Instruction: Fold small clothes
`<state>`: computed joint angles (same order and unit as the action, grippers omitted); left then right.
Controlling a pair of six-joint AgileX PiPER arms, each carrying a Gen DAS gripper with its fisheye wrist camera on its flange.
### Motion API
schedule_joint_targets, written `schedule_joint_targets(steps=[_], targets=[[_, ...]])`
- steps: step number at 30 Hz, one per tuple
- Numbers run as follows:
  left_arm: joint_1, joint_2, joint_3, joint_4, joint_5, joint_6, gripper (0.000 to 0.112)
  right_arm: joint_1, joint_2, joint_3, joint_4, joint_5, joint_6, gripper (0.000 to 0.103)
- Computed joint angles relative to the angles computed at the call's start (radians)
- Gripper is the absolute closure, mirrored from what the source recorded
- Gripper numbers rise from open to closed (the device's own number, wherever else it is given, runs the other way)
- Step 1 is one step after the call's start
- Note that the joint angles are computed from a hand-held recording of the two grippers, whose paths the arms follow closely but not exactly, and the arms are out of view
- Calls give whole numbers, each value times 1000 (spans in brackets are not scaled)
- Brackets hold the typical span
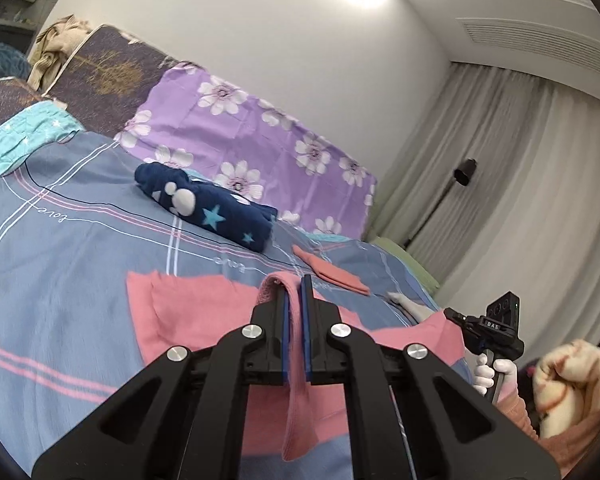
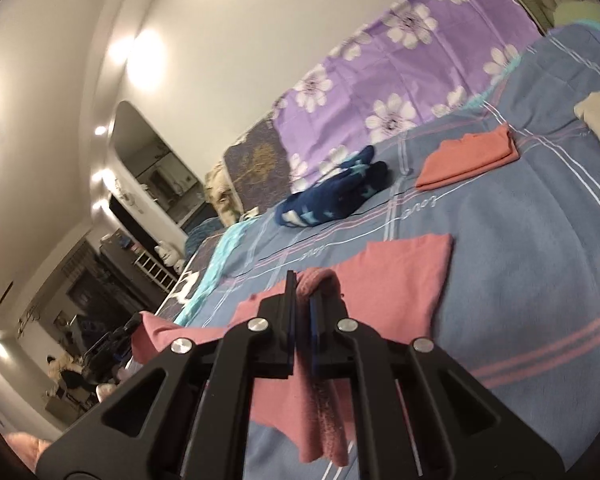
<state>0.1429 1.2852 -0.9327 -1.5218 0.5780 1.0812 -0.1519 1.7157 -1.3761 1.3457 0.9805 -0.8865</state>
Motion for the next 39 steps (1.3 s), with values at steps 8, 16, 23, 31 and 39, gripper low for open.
schedule_joint_targets(steps=[8, 16, 23, 31, 39], targets=[[-13, 371, -250, 150, -108, -176, 108, 89, 357, -367, -178, -53, 280, 96], [-16, 473, -278, 315, -96, -339, 83, 87, 477, -419, -270, -29, 356, 88], [-57, 414, -227, 512, -137, -436, 73, 72, 312, -194, -266, -60, 197, 79], [-116, 404, -216, 626, -135, -473, 112, 77, 223, -73, -321, -116, 181, 92], [-81, 287, -163, 366, -87, -256, 112, 62, 166, -76, -199, -96, 121, 98]])
